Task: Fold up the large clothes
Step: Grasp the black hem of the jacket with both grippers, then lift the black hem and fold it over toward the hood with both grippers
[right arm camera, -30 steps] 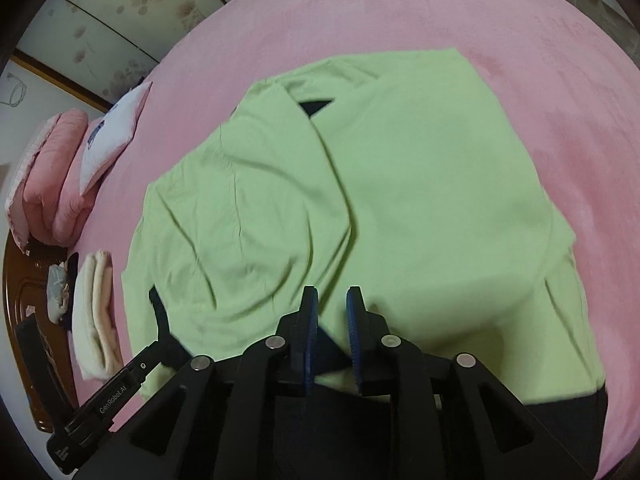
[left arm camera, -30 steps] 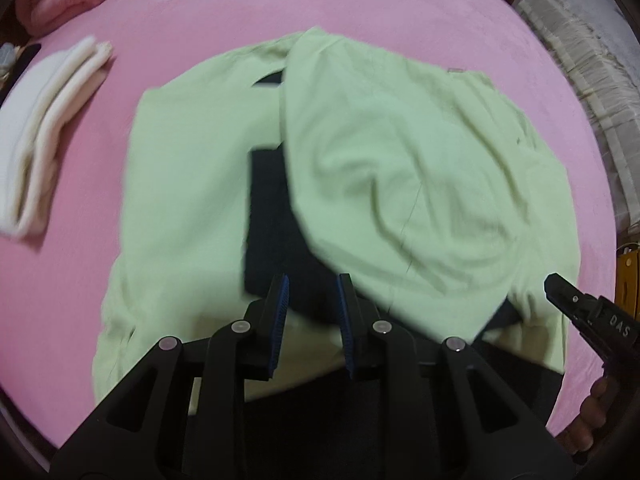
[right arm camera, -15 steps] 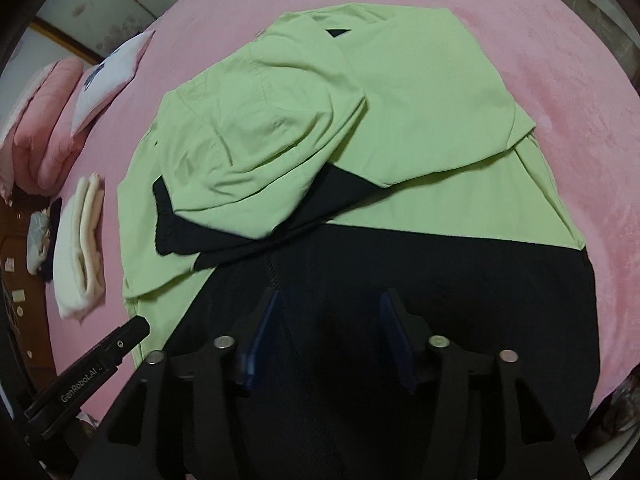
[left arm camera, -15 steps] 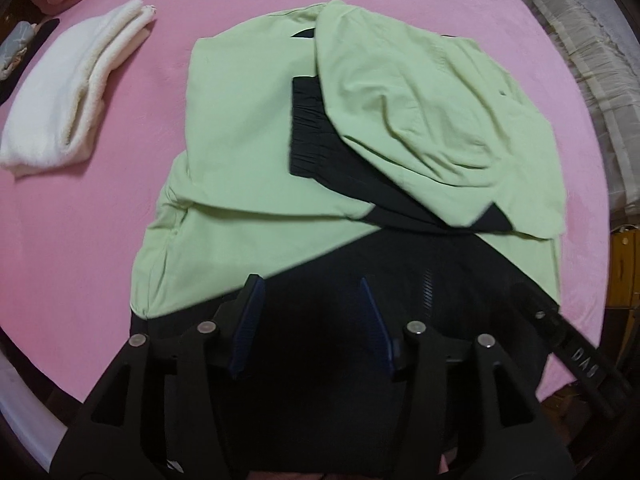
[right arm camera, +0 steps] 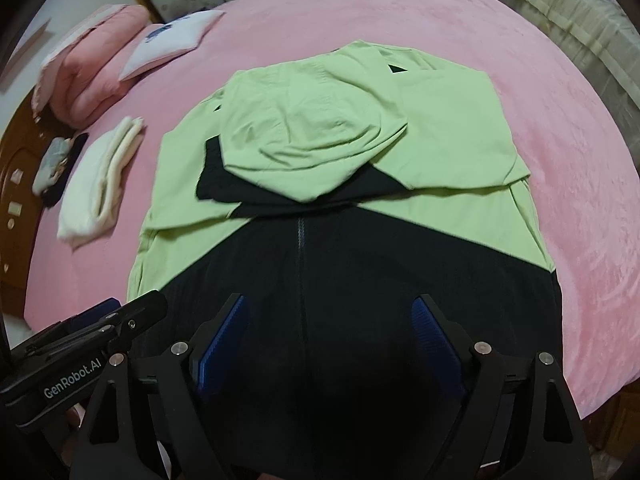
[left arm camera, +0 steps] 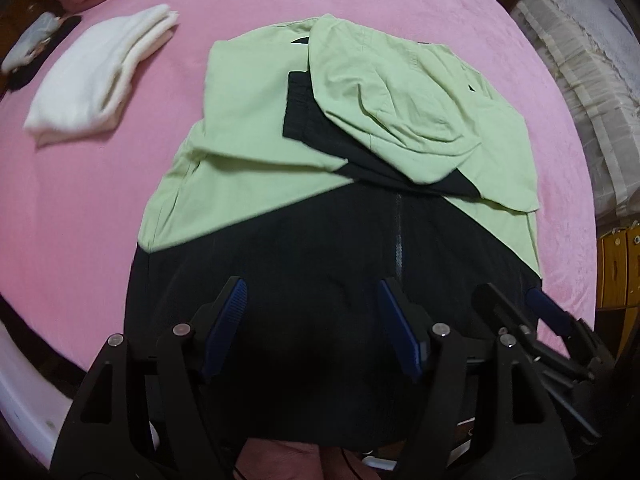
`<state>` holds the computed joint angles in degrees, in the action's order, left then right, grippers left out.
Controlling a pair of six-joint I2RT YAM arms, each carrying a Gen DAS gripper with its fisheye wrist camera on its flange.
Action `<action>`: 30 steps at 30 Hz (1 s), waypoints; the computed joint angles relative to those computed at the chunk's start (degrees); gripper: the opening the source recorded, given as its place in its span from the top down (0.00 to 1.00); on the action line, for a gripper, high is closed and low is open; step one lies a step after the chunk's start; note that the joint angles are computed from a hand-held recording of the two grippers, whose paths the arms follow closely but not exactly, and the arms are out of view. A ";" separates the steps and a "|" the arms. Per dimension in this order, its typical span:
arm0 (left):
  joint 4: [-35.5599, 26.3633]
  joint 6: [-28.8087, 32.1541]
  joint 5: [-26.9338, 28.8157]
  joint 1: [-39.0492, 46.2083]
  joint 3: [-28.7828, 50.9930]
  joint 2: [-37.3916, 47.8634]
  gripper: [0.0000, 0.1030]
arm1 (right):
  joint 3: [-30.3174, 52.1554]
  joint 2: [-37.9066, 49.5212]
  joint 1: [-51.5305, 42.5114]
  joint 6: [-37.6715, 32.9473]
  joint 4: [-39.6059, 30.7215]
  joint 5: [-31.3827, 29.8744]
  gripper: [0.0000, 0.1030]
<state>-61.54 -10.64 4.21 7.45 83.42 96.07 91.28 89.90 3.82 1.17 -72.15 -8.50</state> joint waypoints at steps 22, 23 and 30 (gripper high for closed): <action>1.82 -4.71 -5.54 2.34 -35.39 -48.45 0.34 | -18.67 -22.20 -56.60 -43.24 -12.54 -24.84 0.15; 3.23 -2.25 -3.46 6.64 -38.00 -50.89 0.34 | -18.98 -20.70 -60.90 -46.42 -13.23 -26.47 0.15; 7.30 15.69 7.39 37.87 -51.64 -58.57 0.34 | -17.81 -4.57 -79.32 -54.29 -11.66 -30.96 0.15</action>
<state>-54.23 5.04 11.60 45.32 31.78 37.50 73.47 85.33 -75.50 -53.12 -83.81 -39.46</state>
